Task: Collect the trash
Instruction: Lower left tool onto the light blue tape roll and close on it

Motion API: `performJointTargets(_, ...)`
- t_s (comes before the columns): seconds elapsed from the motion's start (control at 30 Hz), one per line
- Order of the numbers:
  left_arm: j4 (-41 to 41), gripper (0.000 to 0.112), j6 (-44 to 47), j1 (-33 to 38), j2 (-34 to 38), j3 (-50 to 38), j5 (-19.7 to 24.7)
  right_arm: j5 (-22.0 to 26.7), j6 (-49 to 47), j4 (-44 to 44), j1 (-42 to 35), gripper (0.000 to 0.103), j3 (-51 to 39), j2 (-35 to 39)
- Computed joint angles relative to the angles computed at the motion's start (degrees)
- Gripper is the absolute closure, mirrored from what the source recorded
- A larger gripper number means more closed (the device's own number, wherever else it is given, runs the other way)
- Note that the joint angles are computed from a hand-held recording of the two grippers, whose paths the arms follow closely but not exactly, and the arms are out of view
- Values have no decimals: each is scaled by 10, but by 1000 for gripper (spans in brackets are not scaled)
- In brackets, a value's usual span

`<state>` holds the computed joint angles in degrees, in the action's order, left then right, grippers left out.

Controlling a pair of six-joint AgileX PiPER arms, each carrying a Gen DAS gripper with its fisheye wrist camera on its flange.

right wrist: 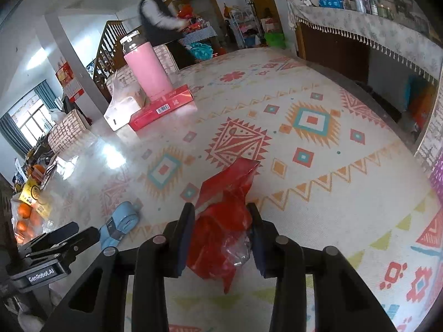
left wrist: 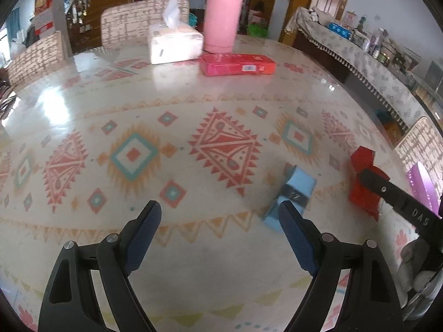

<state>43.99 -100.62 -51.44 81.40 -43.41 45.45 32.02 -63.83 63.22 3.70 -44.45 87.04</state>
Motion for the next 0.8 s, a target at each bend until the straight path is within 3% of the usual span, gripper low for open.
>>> performJointTargets(0.23, -21, 27, 49, 15, 45, -51, -21, 13, -15, 10, -9, 62, -3, 7)
performJointTargets(0.47, -41, 27, 90, 14, 117, -128, 24, 12, -15, 6, -9, 62, -2, 4)
performJointTargets(0.8, -32, 30, 86, 1, 143, -152, 55, 6, -14, 4, -6, 62, -2, 5)
